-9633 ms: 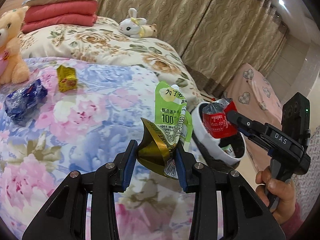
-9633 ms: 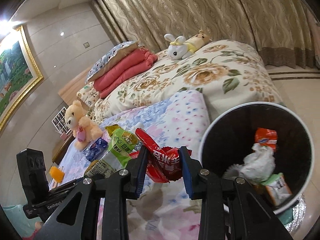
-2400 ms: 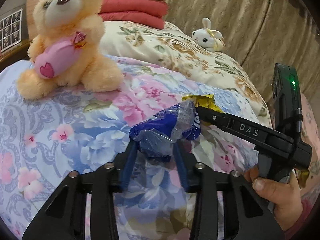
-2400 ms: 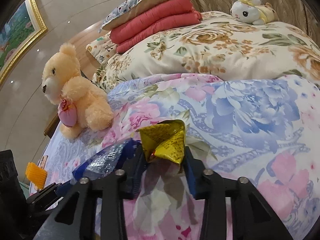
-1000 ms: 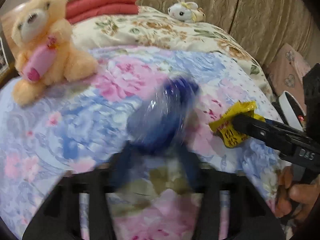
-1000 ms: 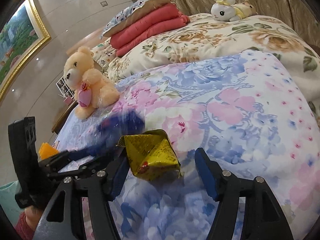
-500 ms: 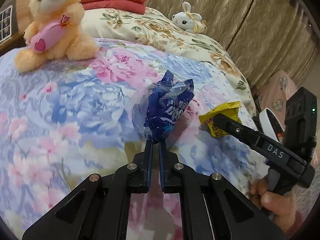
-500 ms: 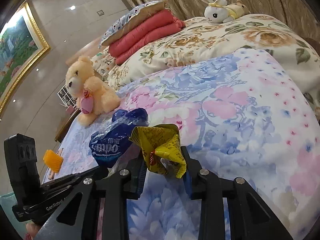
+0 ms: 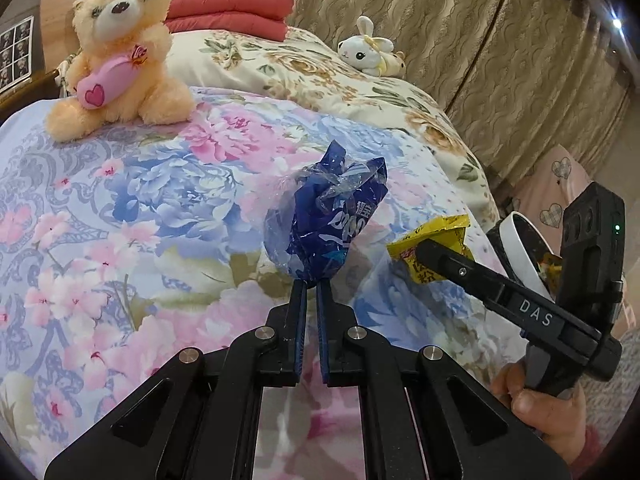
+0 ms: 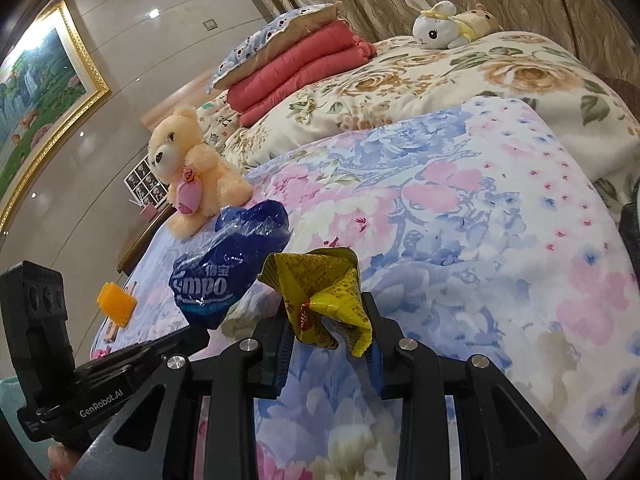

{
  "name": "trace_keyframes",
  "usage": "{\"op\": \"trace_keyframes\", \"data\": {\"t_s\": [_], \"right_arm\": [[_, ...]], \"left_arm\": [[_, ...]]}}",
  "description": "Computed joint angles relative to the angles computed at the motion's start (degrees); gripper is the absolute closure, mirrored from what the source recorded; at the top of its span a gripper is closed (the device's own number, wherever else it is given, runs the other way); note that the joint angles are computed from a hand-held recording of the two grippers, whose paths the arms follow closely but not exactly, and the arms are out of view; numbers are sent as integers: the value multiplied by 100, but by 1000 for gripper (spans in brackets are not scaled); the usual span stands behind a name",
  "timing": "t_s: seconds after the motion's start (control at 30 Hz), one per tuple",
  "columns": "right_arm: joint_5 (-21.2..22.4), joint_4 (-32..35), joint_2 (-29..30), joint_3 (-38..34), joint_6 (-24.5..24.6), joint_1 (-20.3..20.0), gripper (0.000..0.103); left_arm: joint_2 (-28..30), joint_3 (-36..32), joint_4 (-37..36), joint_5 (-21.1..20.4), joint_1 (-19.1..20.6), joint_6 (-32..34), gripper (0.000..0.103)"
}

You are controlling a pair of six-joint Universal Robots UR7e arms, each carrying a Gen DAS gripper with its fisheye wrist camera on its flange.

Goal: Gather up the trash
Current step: 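Carry the blue wrapper and yellow candy over the white bin with both tools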

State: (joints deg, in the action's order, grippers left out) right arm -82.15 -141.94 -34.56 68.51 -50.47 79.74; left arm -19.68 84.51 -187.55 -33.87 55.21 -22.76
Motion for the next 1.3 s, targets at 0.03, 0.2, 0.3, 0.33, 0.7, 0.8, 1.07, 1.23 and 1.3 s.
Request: {"op": "trace_keyframes", "data": {"t_s": [0.03, 0.2, 0.3, 0.33, 0.7, 0.8, 1.07, 1.23, 1.3], "right_arm": [[5, -15, -21, 28, -15, -5, 72], [33, -78, -145, 166, -74, -45, 72], [53, -105, -199, 223, -65, -72, 72], [66, -120, -225, 249, -60, -84, 72], [186, -225, -450, 459, -83, -179, 72], [228, -219, -487, 462, -31, -215, 72], [297, -261, -582, 468, 17, -288, 72], [325, -293, -625, 477, 40, -323, 72], [335, -268, -635, 467, 59, -335, 72]], "left_arm": [[23, -27, 21, 28, -12, -1, 98], [109, -112, 155, 177, -98, 25, 98], [142, -143, 215, 188, -133, -3, 98], [150, -153, 226, 190, -140, -6, 98], [257, -256, 290, 170, -251, 46, 98], [290, -312, 352, 168, -274, 39, 98], [376, -453, 450, 150, -320, 90, 98], [422, -541, 523, 132, -339, 122, 98], [441, -574, 556, 120, -342, 125, 98]]}}
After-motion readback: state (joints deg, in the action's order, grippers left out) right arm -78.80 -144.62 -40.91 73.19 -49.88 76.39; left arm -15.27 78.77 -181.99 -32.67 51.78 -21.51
